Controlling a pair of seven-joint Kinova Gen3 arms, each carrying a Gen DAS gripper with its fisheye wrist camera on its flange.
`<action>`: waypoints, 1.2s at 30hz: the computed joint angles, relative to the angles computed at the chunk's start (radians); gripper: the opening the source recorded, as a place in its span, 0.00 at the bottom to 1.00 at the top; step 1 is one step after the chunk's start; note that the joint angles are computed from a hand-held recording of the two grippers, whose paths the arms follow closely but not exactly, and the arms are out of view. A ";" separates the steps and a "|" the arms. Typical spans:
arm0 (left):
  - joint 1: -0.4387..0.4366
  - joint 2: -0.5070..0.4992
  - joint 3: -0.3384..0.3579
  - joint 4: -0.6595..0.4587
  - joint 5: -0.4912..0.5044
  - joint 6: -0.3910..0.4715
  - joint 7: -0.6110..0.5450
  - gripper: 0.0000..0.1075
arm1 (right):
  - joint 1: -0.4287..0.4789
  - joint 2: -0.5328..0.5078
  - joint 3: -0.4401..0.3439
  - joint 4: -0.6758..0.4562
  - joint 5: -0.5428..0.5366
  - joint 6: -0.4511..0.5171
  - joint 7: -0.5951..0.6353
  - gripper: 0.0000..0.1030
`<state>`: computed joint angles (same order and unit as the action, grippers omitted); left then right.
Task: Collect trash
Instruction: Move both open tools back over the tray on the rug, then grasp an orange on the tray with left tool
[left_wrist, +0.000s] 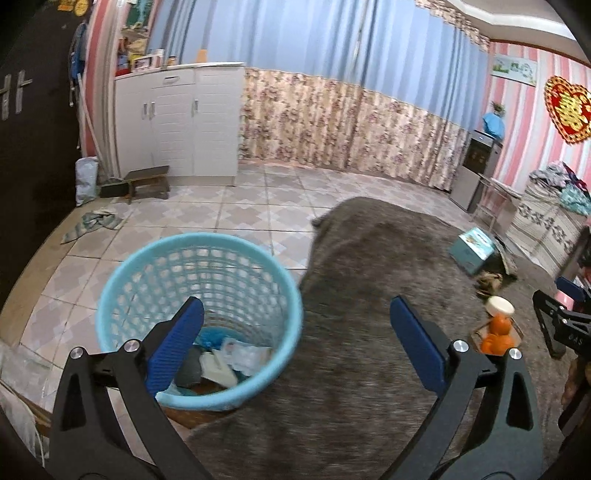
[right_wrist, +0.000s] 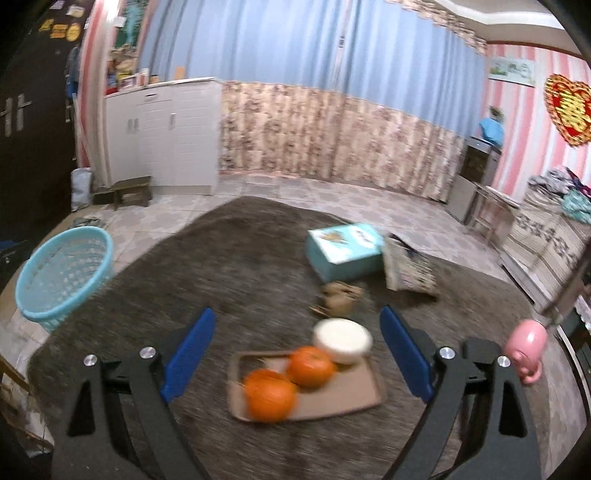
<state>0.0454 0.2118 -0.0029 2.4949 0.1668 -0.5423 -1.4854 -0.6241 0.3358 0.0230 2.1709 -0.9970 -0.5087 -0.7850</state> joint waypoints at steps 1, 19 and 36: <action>0.025 0.000 -0.001 -0.008 0.032 0.007 -0.022 0.91 | 0.010 -0.004 0.003 0.014 0.006 -0.011 -0.013 0.86; 0.296 0.145 0.039 -0.150 0.223 0.038 -0.168 0.91 | 0.145 -0.025 0.005 0.215 0.116 -0.135 -0.208 0.86; 0.474 0.315 0.032 -0.359 0.198 0.172 -0.210 0.68 | 0.251 0.016 0.035 0.284 0.306 -0.121 -0.452 0.86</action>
